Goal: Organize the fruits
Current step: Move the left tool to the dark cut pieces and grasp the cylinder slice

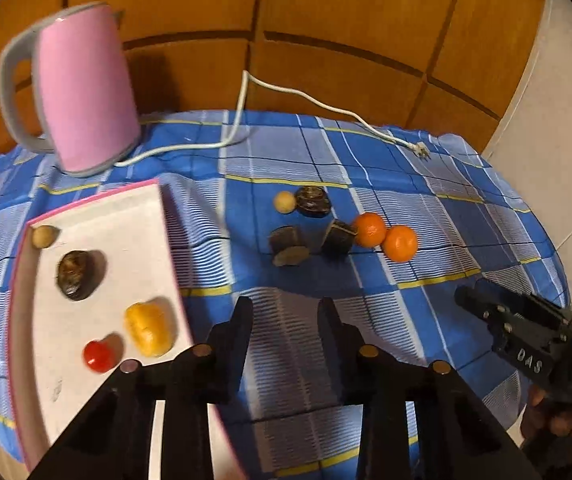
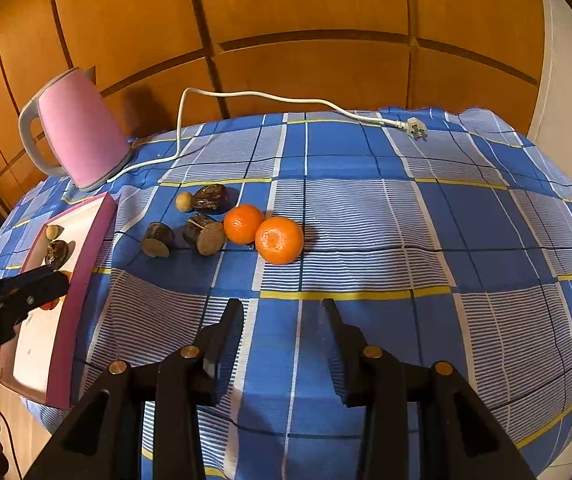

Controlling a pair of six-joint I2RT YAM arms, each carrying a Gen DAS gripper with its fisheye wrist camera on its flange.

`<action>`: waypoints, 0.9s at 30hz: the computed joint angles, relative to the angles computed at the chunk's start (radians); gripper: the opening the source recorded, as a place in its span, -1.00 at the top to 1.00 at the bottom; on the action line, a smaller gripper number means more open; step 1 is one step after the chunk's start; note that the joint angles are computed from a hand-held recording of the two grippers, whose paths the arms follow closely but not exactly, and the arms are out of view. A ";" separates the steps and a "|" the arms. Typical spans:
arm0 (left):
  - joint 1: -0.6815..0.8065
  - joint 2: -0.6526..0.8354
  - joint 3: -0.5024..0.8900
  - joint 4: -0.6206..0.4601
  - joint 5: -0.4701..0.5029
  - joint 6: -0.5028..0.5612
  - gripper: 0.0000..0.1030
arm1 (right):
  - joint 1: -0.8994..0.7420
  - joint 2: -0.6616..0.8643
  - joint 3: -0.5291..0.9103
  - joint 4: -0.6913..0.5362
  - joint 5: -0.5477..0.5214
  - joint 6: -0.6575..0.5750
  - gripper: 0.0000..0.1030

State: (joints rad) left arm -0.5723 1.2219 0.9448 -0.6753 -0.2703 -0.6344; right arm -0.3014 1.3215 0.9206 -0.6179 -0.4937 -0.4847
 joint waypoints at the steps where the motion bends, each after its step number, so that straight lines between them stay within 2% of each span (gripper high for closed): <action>1: 0.016 0.024 0.013 0.016 0.023 0.009 0.34 | -0.004 0.004 0.002 0.000 -0.002 -0.002 0.24; 6: 0.096 0.145 0.082 0.057 0.094 0.041 0.34 | -0.022 0.024 0.015 -0.004 -0.011 -0.007 0.24; 15: 0.172 0.343 0.184 0.098 0.151 0.057 0.25 | -0.056 0.067 0.030 -0.006 -0.011 -0.017 0.23; 17: 0.179 0.357 0.191 0.107 0.158 0.053 0.10 | -0.060 0.076 0.034 -0.008 -0.010 -0.021 0.23; 19: 0.182 0.374 0.199 0.121 0.159 0.057 0.04 | -0.062 0.080 0.036 -0.009 -0.009 -0.025 0.23; 25: 0.202 0.430 0.202 0.150 0.182 0.069 0.08 | -0.061 0.092 0.047 -0.008 -0.003 -0.020 0.23; 27: 0.210 0.439 0.184 0.165 0.196 0.067 0.25 | -0.062 0.093 0.048 -0.008 -0.003 -0.024 0.23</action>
State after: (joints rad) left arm -0.3621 1.6610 1.1285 -0.5106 -0.0747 -0.5673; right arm -0.3634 1.4144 0.9684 -0.6260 -0.4963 -0.5083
